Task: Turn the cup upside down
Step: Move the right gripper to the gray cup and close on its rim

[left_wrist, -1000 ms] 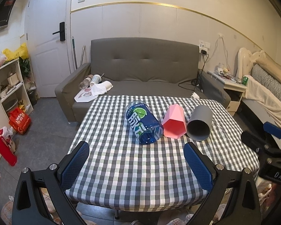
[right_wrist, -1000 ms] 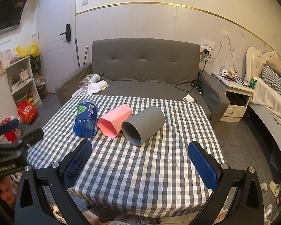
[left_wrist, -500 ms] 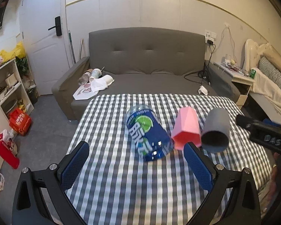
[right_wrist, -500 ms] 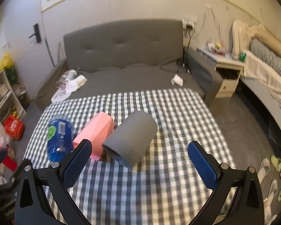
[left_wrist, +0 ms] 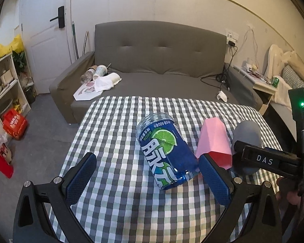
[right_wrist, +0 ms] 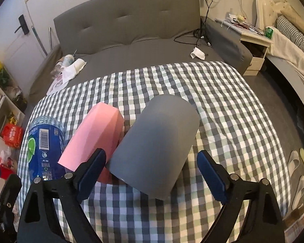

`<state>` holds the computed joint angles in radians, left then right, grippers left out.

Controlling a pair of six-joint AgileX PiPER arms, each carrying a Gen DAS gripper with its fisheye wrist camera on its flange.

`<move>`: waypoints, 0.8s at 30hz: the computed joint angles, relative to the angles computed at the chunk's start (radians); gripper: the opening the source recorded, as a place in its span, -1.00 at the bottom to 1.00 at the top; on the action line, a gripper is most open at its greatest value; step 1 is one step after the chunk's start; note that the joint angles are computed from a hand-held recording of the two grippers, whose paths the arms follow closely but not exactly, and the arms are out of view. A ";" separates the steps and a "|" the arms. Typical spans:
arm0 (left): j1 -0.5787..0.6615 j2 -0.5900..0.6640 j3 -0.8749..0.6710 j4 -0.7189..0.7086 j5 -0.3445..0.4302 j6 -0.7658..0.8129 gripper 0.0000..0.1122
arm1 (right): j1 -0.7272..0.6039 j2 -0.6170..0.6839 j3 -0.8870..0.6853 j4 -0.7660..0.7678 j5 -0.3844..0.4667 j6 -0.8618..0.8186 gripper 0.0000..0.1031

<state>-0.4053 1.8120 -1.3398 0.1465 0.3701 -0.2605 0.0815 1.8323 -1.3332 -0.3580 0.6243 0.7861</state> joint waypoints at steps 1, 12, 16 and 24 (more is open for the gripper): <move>0.003 0.002 -0.002 -0.021 0.002 0.021 0.84 | -0.004 0.010 -0.013 0.015 0.002 -0.015 0.76; -0.001 -0.018 0.023 0.003 -0.023 0.012 0.84 | -0.022 -0.057 0.065 0.134 -0.034 -0.134 0.47; -0.002 -0.036 0.033 -0.018 -0.019 0.024 0.84 | -0.013 -0.127 0.142 0.152 -0.030 -0.161 0.44; -0.032 -0.128 0.135 0.121 -0.074 -0.107 0.84 | 0.039 -0.267 0.309 0.238 -0.032 -0.224 0.41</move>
